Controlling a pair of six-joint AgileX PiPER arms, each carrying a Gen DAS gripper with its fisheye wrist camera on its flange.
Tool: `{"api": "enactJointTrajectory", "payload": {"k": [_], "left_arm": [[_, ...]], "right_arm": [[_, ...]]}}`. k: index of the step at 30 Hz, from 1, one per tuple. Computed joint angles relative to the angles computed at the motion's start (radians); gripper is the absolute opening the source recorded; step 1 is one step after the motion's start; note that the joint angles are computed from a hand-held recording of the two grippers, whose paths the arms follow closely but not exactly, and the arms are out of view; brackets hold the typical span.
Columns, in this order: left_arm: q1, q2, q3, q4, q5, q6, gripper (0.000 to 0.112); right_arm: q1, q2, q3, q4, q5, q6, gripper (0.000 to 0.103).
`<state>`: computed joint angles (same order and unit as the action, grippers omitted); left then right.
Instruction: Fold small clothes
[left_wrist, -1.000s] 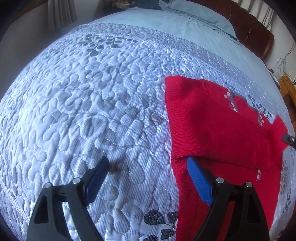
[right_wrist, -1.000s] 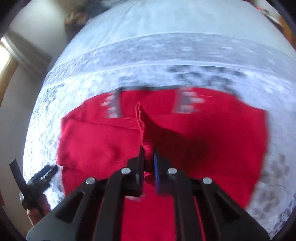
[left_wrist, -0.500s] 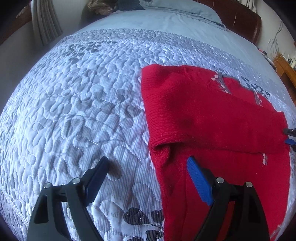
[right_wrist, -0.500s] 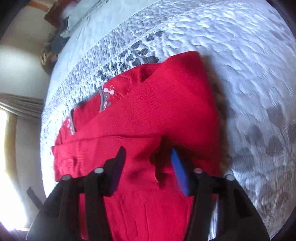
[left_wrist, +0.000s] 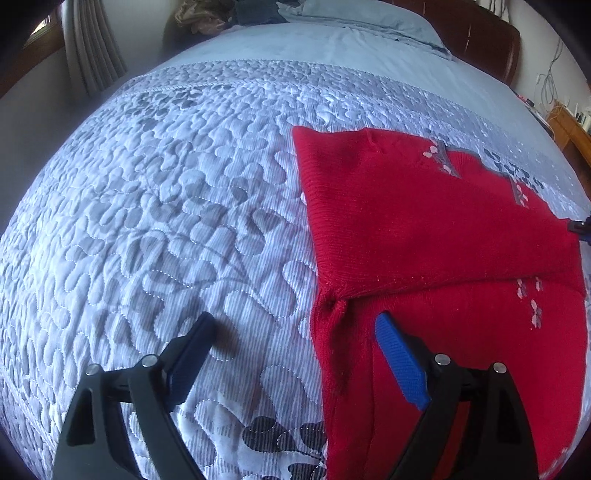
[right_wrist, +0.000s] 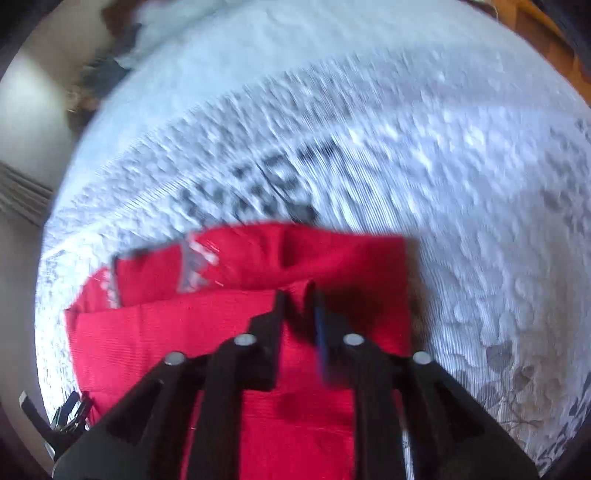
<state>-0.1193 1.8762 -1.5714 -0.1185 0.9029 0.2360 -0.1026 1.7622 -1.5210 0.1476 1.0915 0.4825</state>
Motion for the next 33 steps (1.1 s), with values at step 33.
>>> {"api": "enactJointTrajectory", "payload": {"k": [33], "left_arm": [[-0.012, -0.016, 0.014, -0.028, 0.008, 0.042, 0.093]], "right_arm": [[0.065, -0.364, 0.404, 0.016, -0.098, 0.004, 0.012]]}}
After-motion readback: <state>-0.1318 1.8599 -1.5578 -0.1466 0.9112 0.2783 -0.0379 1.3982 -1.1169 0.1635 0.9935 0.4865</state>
